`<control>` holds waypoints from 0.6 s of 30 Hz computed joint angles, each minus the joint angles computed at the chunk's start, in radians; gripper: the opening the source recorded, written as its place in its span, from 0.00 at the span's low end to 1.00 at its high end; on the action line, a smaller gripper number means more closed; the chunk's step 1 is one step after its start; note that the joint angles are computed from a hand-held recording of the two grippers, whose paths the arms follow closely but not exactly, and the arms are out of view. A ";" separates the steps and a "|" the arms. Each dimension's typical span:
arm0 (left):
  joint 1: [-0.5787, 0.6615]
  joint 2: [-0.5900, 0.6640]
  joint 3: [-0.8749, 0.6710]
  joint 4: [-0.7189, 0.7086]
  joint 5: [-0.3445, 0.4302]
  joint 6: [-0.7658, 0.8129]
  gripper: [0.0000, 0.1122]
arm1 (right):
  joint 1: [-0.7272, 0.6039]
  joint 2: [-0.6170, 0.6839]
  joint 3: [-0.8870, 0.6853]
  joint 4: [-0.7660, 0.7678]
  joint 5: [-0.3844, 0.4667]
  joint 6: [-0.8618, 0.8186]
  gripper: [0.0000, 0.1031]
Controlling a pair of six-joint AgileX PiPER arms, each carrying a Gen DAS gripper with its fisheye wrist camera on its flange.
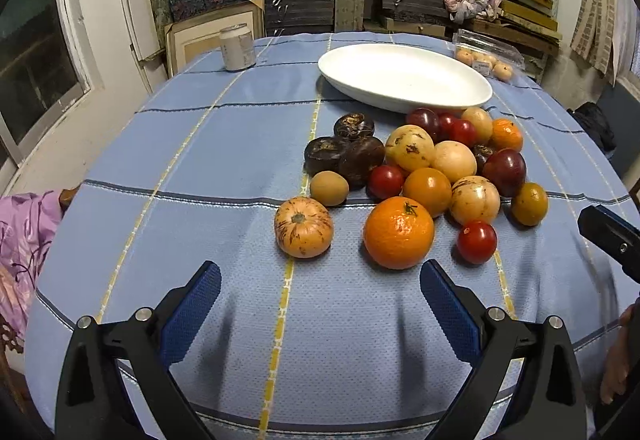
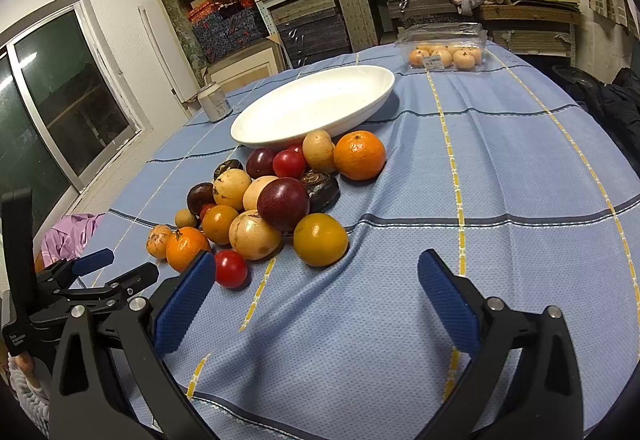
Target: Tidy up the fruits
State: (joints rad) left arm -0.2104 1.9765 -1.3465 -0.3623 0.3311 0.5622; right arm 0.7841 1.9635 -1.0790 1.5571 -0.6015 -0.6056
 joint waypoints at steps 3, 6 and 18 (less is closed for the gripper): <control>0.008 0.009 -0.010 -0.018 0.010 0.007 0.89 | -0.001 -0.001 0.003 -0.004 0.002 0.004 0.96; 0.010 0.024 -0.021 -0.019 0.017 0.008 0.89 | -0.001 -0.002 0.004 -0.006 0.002 0.007 0.96; 0.008 0.038 -0.021 -0.062 0.021 0.068 0.89 | -0.002 0.012 -0.010 0.003 0.005 -0.001 0.96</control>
State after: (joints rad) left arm -0.2024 2.0140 -1.3671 -0.4244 0.3524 0.6300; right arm 0.7819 1.9756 -1.0895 1.5604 -0.5961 -0.6065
